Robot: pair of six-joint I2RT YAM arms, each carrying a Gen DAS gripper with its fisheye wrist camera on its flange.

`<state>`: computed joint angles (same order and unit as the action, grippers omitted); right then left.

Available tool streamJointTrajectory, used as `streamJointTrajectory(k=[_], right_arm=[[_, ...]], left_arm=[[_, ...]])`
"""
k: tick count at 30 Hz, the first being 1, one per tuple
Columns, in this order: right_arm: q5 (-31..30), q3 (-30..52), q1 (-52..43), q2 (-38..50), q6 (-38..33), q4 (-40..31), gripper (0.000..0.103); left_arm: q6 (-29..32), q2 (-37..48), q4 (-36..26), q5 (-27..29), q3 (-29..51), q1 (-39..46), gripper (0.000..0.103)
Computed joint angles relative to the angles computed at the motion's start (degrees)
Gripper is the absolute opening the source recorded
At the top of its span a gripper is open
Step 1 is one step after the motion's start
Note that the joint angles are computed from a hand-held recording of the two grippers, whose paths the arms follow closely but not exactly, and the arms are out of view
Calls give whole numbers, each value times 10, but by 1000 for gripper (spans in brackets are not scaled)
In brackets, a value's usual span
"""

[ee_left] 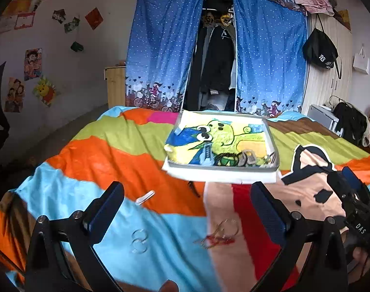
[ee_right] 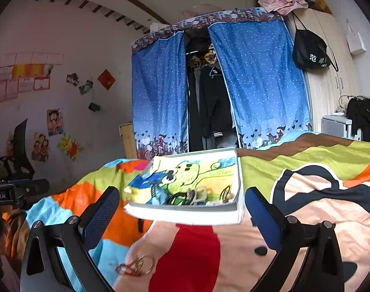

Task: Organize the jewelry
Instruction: 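Release the bead bracelet in the tray and withdraw the right tool, then move the left tool over the two metal rings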

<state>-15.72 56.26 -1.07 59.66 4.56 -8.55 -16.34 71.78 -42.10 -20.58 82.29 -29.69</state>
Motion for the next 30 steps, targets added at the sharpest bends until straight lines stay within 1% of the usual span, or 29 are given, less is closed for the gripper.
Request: streamJointTrajectory(k=[2,7,10,13,16,18,22,28,30], right_arm=[[9,-12,14,-26,-8,-18,103],[48,-32,57,-83,-23,-64,103],[69,-41,80,-107,-24,-95,103],[100,-42,111,-120,-16,-130,103],[142,-35,151,-117,-9,-166,103],[156,-29,168,-107,-2,-185,103],[174,-14,191,-74,5,-223,103],[165,10,193,-17,14,-271,103],[160,16,190,-3,16,-281,103]], left_arm=[[-2,-38,-3,-10,-35,-2,101],[-17,-115,-23,-3,-104,7,101],[-29,-165,-51,39,-142,27,101],[-37,-190,-84,59,-158,42,101],[-53,-188,-120,77,-165,59,101],[-62,-185,-140,90,-166,70,101],[-70,-166,-155,83,-162,68,101],[-75,-127,-178,64,-161,63,101],[-66,-123,-174,75,-168,73,101]])
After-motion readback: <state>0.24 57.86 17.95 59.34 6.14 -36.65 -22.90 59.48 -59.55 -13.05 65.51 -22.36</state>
